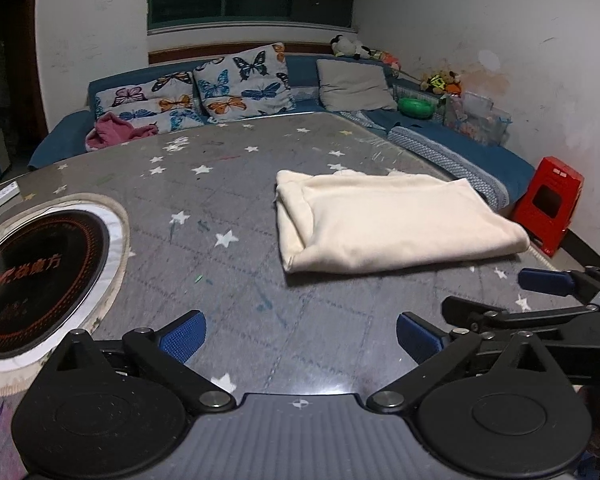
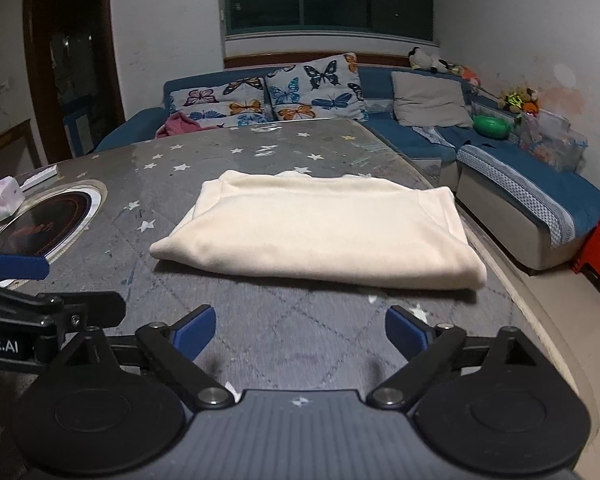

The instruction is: Fold clothes

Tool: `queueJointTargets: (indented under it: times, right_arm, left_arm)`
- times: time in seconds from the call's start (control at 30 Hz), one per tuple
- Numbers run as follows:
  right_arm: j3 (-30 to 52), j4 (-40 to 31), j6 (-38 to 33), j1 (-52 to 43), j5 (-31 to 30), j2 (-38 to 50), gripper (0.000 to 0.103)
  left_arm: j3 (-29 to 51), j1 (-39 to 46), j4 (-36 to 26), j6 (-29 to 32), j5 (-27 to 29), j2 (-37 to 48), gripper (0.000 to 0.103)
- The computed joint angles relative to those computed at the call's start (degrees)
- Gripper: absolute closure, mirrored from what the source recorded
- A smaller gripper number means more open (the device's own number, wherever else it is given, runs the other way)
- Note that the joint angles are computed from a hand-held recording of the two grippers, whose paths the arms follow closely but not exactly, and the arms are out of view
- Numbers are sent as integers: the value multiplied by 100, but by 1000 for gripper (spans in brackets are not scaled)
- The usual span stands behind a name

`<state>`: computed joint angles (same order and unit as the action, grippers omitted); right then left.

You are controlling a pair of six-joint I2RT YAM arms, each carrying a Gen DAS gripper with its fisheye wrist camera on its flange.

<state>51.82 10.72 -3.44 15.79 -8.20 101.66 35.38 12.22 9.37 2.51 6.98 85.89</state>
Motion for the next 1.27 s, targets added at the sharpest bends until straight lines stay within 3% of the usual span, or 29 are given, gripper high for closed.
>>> queueJointTargets:
  times: [0.47,1.27]
  right_arm:
    - [-363,104,228,38,314,-227,1]
    - [-706,190,424,81,450,-517,0]
  left_arm:
    - [-506,-47,27,-49,-157,-349,0]
    - [-903,-190,183,-90,-318,-779,0]
